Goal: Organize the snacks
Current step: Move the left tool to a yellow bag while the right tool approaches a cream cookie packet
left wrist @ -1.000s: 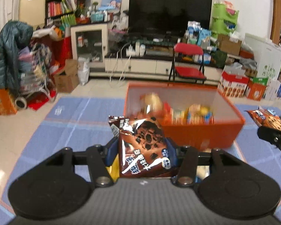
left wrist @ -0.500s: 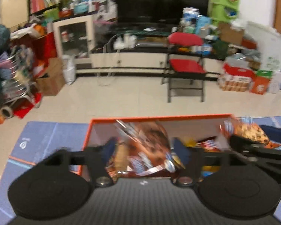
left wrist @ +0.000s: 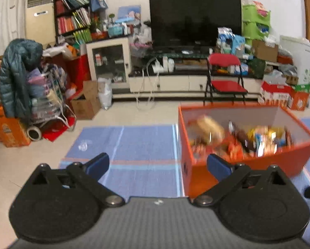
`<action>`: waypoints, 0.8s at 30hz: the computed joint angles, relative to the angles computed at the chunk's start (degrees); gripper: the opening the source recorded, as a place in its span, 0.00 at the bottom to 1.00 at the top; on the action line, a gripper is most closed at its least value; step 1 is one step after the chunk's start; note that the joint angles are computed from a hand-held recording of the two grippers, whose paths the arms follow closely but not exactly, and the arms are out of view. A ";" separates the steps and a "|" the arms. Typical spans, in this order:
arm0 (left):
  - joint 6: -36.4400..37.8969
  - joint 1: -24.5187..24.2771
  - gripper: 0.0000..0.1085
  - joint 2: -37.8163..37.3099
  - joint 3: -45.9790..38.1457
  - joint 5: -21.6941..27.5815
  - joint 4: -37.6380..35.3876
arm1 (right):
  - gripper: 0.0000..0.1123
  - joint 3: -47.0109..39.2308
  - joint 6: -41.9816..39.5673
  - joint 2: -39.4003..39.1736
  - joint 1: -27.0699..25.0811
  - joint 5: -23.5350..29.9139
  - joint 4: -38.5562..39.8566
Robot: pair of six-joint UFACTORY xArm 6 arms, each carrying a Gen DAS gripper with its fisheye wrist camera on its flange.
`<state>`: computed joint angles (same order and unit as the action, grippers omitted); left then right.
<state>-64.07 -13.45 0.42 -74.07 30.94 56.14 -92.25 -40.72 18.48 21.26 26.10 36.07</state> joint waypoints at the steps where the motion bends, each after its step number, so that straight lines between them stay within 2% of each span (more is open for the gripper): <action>1: -0.46 0.11 0.92 0.00 0.98 -0.84 0.65 | 0.54 -1.30 2.70 1.55 0.67 0.07 -3.11; 4: 0.05 0.81 0.92 2.53 1.37 -3.60 1.47 | 0.54 -7.32 9.67 7.28 2.67 0.96 -11.01; 6: -0.54 0.37 0.92 4.56 0.09 -1.46 3.22 | 0.54 -10.75 14.78 10.23 3.85 1.70 -16.24; 8: -2.55 0.73 0.92 5.52 0.45 -1.63 4.45 | 0.54 -13.55 19.63 13.08 4.60 1.15 -21.56; 9: -2.39 1.14 0.92 6.18 0.54 -2.38 3.17 | 0.54 -15.44 23.60 15.03 4.88 0.57 -25.90; 11: -0.92 1.40 0.92 7.50 0.16 -3.30 -0.33 | 0.56 -20.14 28.43 18.28 4.98 4.64 -30.01; 12: -0.16 1.46 0.92 8.03 0.20 -4.04 -1.68 | 0.56 -20.36 29.67 18.77 5.03 4.56 -31.88; 14: 0.44 0.92 0.92 7.93 0.38 -3.64 -2.55 | 0.56 -15.39 33.46 16.16 5.03 2.38 -37.11; 17: 6.50 -0.42 0.92 6.15 2.74 -4.89 -7.75 | 0.60 -5.87 34.02 10.09 4.10 0.05 -37.52; 21: 9.78 -4.93 0.94 0.62 9.64 -2.31 -11.06 | 0.61 8.13 29.28 0.16 2.94 -3.39 -32.01; 24: 3.48 -7.81 0.94 -5.09 15.89 -2.14 -7.82 | 0.61 17.82 24.66 -7.38 2.07 -9.37 -25.23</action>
